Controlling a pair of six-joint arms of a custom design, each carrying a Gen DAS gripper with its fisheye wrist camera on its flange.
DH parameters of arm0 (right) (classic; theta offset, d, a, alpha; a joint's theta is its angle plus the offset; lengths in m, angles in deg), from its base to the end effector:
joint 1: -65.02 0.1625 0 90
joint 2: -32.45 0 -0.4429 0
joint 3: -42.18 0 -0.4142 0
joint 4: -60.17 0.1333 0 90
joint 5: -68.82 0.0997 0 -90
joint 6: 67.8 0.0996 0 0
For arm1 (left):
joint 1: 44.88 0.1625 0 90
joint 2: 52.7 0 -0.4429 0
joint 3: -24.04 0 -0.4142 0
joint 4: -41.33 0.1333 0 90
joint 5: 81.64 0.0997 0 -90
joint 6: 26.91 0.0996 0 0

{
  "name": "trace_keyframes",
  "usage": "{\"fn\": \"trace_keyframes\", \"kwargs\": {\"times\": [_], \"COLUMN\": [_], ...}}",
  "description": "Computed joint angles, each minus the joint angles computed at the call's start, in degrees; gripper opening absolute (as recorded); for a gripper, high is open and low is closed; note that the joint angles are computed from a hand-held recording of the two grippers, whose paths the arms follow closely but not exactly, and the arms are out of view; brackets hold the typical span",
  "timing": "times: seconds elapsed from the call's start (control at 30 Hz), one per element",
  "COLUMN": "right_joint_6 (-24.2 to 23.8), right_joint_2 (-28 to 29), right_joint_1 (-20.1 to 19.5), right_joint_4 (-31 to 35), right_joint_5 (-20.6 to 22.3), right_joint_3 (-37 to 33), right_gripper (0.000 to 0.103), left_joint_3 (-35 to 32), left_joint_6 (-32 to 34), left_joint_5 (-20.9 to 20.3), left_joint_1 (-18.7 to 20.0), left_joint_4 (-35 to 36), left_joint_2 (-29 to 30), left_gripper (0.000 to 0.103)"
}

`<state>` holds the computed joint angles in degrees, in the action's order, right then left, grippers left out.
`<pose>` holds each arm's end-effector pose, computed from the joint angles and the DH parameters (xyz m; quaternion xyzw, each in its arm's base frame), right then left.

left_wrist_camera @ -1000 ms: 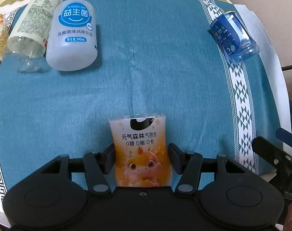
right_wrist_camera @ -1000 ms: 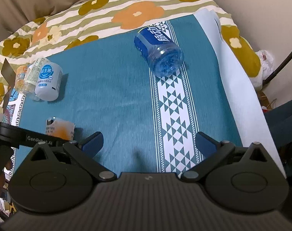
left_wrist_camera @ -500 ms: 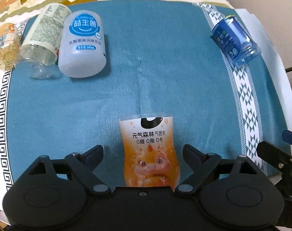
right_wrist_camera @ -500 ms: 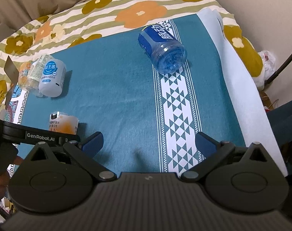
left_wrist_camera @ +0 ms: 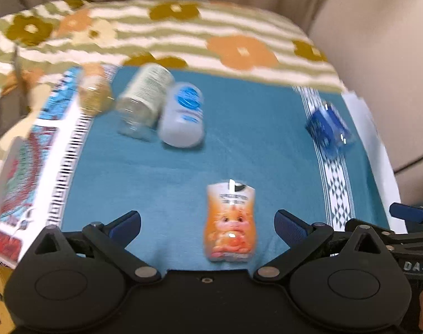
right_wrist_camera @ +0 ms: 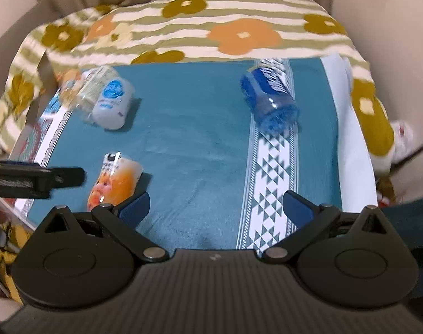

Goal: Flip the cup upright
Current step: 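Lower the cup onto the cloth and open the left gripper, then move the right gripper to the lying cup and grasp it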

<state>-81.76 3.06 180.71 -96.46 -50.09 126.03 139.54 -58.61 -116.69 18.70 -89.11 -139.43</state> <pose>0.3986 -0.6322 -0.0214 0.3017 -0.9148 0.1275 0.2364 -0.0290 -0.5412 0.3695 -0.0875 0.8795 -0.3018 0.3574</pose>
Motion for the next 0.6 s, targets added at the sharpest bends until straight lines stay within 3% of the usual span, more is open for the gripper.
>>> {"fn": "trace_keyframes", "kwargs": {"times": [0.2,0.4,0.6], "right_joint_6": [3.7,12.1,19.9], "right_joint_2": [1.0,5.1,11.7], "right_joint_1": [1.1,1.9,1.8], "right_joint_4": [7.2,16.8,24.2], "right_joint_5": [4.6,7.2,6.8], "right_joint_3": [-3.6,-11.2,-20.4], "right_gripper": [0.103,0.103,0.103], "left_joint_3": [5.9,8.3,10.8], "left_joint_6": [2.2,5.7,13.2], "left_joint_5": [4.3,2.4,0.0], "left_joint_1": [-1.7,0.4,3.2], "left_joint_4": [-6.1,-6.8,-10.2], "left_joint_2": [-5.6,-9.8,-13.2], "left_gripper": [0.103,0.103,0.103]}}
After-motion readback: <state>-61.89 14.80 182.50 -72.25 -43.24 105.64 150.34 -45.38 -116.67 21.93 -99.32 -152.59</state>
